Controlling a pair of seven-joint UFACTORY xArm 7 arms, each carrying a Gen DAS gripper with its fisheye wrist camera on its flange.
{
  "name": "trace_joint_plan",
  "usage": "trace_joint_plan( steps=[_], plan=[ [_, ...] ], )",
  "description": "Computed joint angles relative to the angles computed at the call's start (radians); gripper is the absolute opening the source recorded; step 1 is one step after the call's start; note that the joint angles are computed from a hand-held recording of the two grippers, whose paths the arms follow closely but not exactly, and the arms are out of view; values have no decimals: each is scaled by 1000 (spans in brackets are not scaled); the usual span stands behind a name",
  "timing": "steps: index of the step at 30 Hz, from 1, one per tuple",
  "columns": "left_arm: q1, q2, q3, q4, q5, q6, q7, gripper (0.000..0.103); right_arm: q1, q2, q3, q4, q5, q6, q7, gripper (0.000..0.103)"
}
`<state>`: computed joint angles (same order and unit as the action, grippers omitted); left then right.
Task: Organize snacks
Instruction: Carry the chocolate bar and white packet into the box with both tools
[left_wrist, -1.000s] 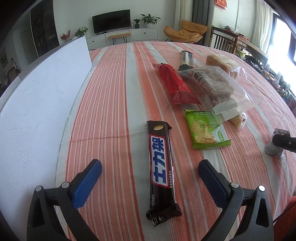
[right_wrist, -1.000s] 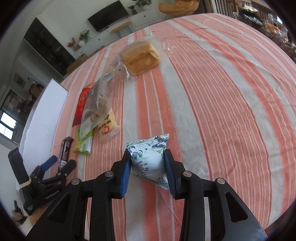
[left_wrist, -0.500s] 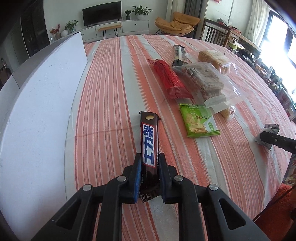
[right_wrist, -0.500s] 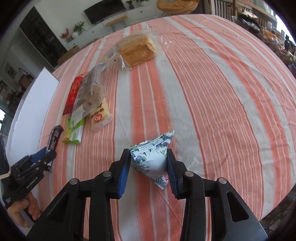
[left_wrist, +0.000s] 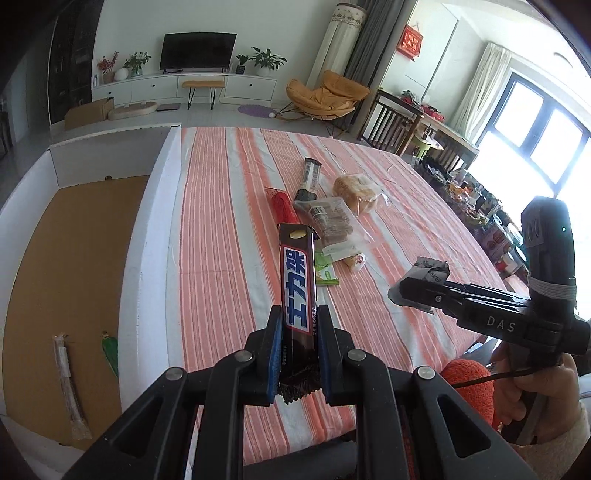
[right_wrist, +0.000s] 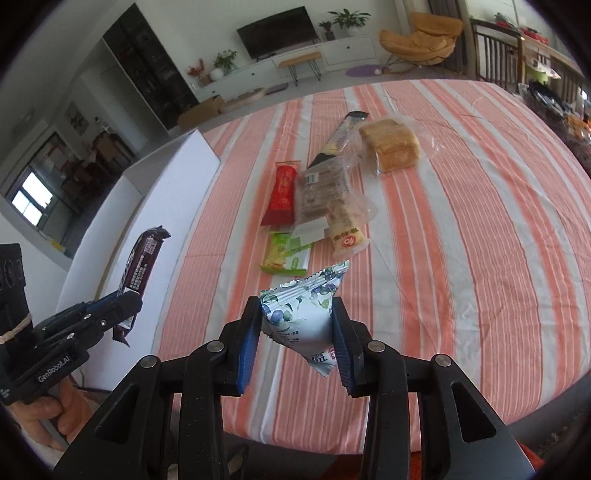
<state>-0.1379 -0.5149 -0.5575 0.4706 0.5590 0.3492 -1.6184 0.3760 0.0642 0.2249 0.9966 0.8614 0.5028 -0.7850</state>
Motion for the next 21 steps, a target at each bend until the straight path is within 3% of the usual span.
trace_joint_plan(
  steps=[2, 7, 13, 16, 20, 21],
  plan=[
    [-87, -100, 56, -46, -69, 36, 31, 17, 16, -16, 15, 0, 10, 23, -15, 38],
    [-215, -399, 104, -135, -211, 292, 92, 17, 75, -42, 42, 37, 35, 119, -43, 38],
    [-249, -732, 117, -266, -310, 637, 88, 17, 179, 7, 97, 137, 33, 184, -67, 38],
    [-252, -792, 104, -291, -328, 770, 90, 17, 230, 70, 132, 186, -13, 161, -52, 39],
    [-245, -746, 90, -302, -343, 818, 72, 24, 237, 134, 153, 219, 2, 151, -39, 67],
    [-246, -735, 91, -307, -342, 801, 64, 35, 228, 135, 155, 214, 20, 145, -53, 66]
  ],
)
